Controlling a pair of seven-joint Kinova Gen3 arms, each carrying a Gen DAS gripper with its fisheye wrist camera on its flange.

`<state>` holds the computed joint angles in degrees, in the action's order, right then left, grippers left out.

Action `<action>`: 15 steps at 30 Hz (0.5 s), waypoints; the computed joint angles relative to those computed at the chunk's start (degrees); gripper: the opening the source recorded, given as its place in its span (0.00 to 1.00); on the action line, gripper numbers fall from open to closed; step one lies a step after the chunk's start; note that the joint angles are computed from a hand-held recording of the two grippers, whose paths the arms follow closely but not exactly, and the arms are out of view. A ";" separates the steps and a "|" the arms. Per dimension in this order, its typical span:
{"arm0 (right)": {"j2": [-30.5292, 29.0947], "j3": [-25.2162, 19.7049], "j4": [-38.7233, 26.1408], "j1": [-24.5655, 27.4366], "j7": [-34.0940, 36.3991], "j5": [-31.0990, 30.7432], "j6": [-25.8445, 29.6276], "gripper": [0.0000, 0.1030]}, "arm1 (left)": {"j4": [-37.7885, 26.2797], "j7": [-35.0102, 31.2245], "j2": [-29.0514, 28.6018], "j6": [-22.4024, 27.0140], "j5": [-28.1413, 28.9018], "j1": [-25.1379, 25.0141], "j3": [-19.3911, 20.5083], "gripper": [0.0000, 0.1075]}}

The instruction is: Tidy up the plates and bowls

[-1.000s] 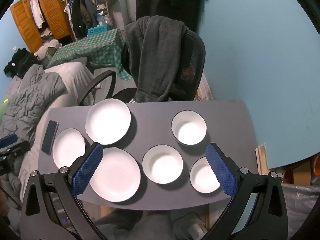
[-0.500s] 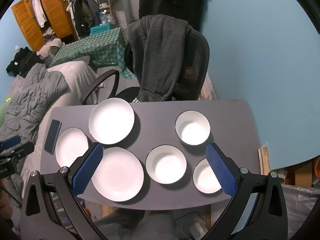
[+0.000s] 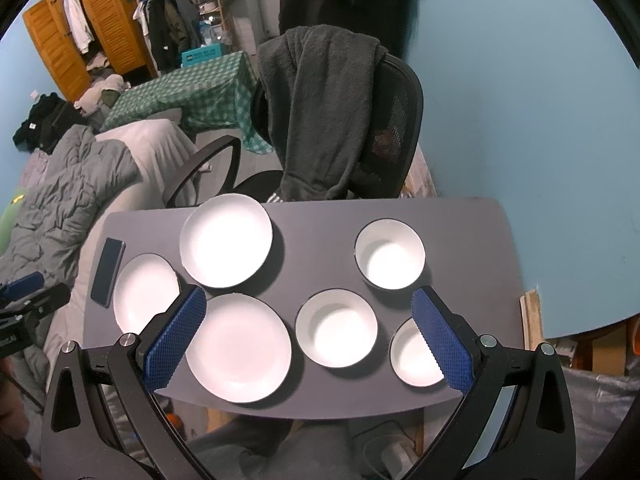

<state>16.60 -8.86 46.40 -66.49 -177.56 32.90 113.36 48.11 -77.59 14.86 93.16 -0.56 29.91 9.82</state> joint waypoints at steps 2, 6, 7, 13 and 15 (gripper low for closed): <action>0.01 -0.01 -0.08 0.06 0.11 -0.08 -0.05 0.98 | 0.20 -0.23 -0.12 -0.24 0.20 -0.21 0.00 0.75; 0.17 0.10 -0.34 -0.02 0.13 -0.10 0.06 0.98 | -0.01 -0.27 0.04 -0.18 0.22 -0.23 -0.02 0.75; 0.14 0.11 -0.29 0.00 0.21 -0.11 -0.01 0.98 | -0.27 -0.19 0.19 0.02 0.17 -0.15 0.00 0.75; 1.17 0.47 -1.53 -0.16 0.78 -0.13 -0.04 0.98 | -1.15 -0.67 0.76 0.63 0.81 -0.52 -0.13 0.75; 1.44 0.79 -2.03 -0.18 1.00 -0.39 -0.06 0.98 | -1.33 -0.71 0.88 0.80 0.67 -0.47 -0.23 0.75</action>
